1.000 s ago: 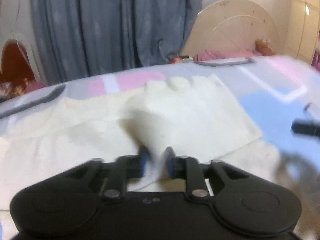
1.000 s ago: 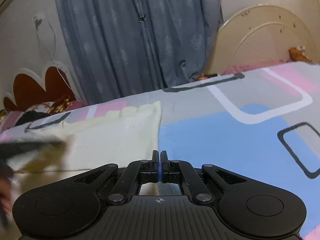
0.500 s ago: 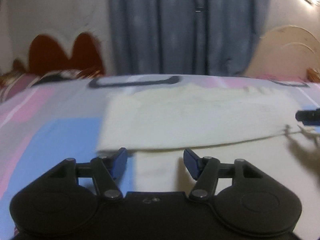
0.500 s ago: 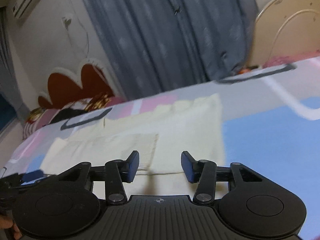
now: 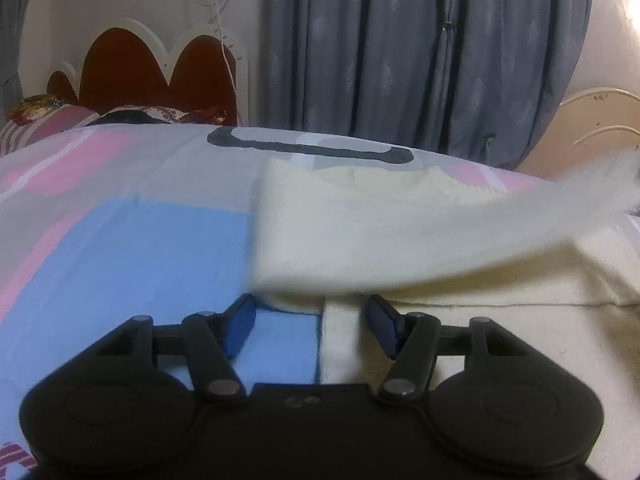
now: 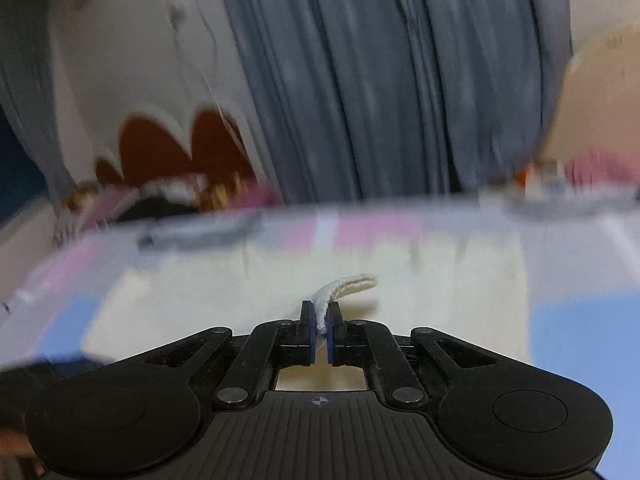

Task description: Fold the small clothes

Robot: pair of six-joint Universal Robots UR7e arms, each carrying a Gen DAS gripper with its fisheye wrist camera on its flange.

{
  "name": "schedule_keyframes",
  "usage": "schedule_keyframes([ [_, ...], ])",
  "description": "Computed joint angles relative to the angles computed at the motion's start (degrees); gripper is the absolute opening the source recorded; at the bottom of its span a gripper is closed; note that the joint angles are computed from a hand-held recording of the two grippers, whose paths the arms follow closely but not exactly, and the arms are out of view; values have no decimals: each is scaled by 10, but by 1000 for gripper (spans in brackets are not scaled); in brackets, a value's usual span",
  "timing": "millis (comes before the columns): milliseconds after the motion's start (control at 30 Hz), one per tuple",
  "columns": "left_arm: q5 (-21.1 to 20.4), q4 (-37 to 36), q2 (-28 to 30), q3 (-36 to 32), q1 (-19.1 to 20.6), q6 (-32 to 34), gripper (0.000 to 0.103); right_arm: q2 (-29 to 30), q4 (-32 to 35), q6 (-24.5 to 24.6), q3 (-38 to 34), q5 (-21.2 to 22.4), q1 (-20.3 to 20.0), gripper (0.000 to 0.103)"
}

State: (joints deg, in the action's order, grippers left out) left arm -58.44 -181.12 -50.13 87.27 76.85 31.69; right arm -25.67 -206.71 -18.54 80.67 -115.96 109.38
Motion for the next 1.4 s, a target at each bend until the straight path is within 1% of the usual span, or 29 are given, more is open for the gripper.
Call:
schedule_keyframes([
  [67,-2,-9,0,5,2,7,58,-7,-66,-56,15,6,7,4],
  [100,-3,-12,0,5,2,10,55,-12,-69,-71,22,-1,4,4],
  [133,-3,-15,1,5,2,13,54,-15,-49,-74,23,-23,0,4],
  [167,-4,-17,2,5,3,14,50,-17,-22,-62,24,-45,-5,4],
  [200,-4,-19,-1,10,2,13,49,-22,5,-37,31,-57,-14,4],
  [233,-5,-20,-3,12,2,13,48,-26,11,-24,43,-56,-21,4],
  [300,-6,-25,-4,16,2,11,42,-26,5,-26,56,-64,-29,4],
  [333,-6,-23,-4,15,2,10,42,-26,6,-20,61,-66,-32,4],
  [400,-6,-23,-5,17,2,12,38,-29,2,-15,71,-65,-37,4],
  [533,-1,-18,-5,16,-1,15,38,-36,-13,-19,82,-59,-37,4],
  [667,2,-13,-5,15,-2,16,38,-36,-5,-16,77,-64,-36,4],
  [767,4,-13,-6,17,-3,19,38,-38,5,2,82,-66,-39,4],
  [833,7,-9,-6,16,-4,20,39,-40,37,19,86,-82,-42,4],
  [867,9,-1,-8,16,-4,23,46,-34,39,22,83,-96,-44,5],
  [900,19,13,-12,16,-8,34,61,-32,24,26,85,-97,-45,5],
  [933,42,3,-15,21,-15,57,66,-30,4,27,87,-102,-43,9],
  [967,45,-32,-19,32,-19,83,67,-23,-39,14,87,-115,-37,14],
  [1000,24,-71,-28,47,-20,100,68,-21,-84,-6,91,-112,-31,15],
  [1033,-4,-87,-34,54,-21,98,68,-25,-106,-13,100,-91,-30,15],
  [1067,-26,-78,-37,52,-22,89,68,-27,-103,-13,101,-79,-28,15],
  [1100,-44,-67,-33,46,-24,88,69,-23,-85,-16,92,-72,-25,15],
  [1133,-47,-55,-23,37,-27,94,70,-16,-69,-20,82,-68,-24,15],
  [1200,-33,-14,2,12,-29,103,71,1,-23,-19,58,-66,-23,15],
  [1233,-26,7,11,2,-26,98,71,10,-13,-21,47,-75,-23,15],
  [1267,-18,24,21,-6,-20,86,76,22,-5,-22,33,-105,-22,15],
  [1300,-33,18,19,-2,-14,84,76,34,-2,-13,18,-146,-23,15],
  [1333,-36,31,13,-3,-14,80,76,37,-12,4,15,-163,-24,15],
  [1367,-31,39,9,-4,-17,79,75,29,-19,27,24,-160,-27,15],
  [1400,-38,27,8,-3,-19,80,74,26,-23,29,25,-162,-25,15],
])
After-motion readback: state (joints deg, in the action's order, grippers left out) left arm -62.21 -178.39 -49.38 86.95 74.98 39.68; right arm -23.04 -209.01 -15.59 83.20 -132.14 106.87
